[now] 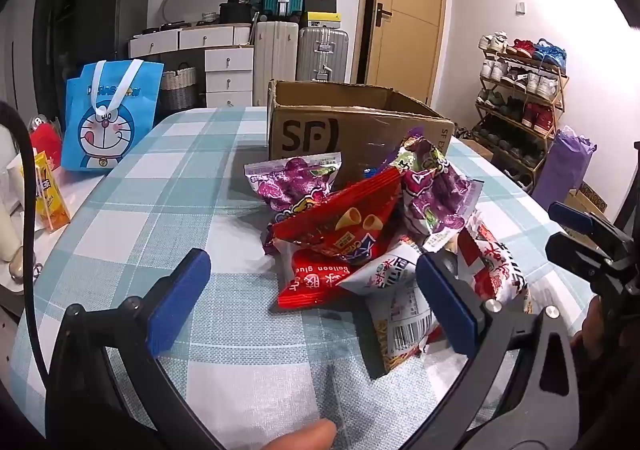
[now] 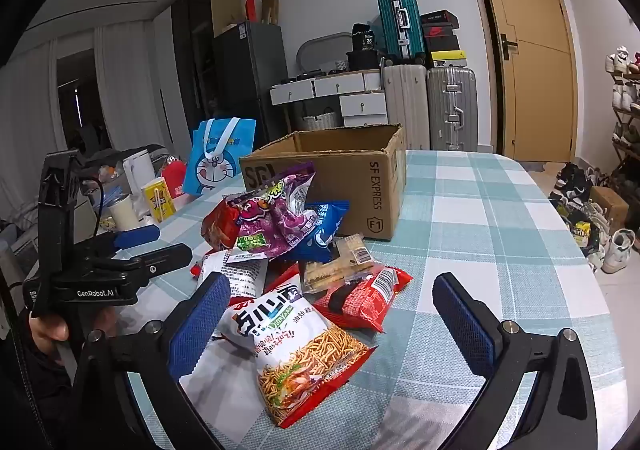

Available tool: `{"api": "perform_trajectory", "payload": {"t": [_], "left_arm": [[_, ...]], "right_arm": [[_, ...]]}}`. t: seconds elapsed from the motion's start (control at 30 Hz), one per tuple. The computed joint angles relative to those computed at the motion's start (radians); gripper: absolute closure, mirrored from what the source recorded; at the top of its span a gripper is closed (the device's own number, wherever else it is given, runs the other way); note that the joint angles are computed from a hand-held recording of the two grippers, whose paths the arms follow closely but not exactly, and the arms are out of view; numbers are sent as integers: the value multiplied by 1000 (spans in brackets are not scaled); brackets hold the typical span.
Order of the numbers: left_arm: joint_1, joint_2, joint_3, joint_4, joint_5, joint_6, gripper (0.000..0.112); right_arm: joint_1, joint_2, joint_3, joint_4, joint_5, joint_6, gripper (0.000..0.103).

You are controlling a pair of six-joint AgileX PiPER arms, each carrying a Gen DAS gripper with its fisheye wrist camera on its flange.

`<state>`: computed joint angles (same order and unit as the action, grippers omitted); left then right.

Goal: Organize snacks

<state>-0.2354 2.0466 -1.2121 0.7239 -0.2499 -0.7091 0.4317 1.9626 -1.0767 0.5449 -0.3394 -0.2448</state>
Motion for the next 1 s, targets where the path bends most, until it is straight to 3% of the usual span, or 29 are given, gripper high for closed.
{"api": "perform_trajectory", "payload": {"t": [1.0], "left_arm": [[4,6,-6,20,2,-28,10]], "right_arm": [[-3,1,9,-36,-24,41,0]]}}
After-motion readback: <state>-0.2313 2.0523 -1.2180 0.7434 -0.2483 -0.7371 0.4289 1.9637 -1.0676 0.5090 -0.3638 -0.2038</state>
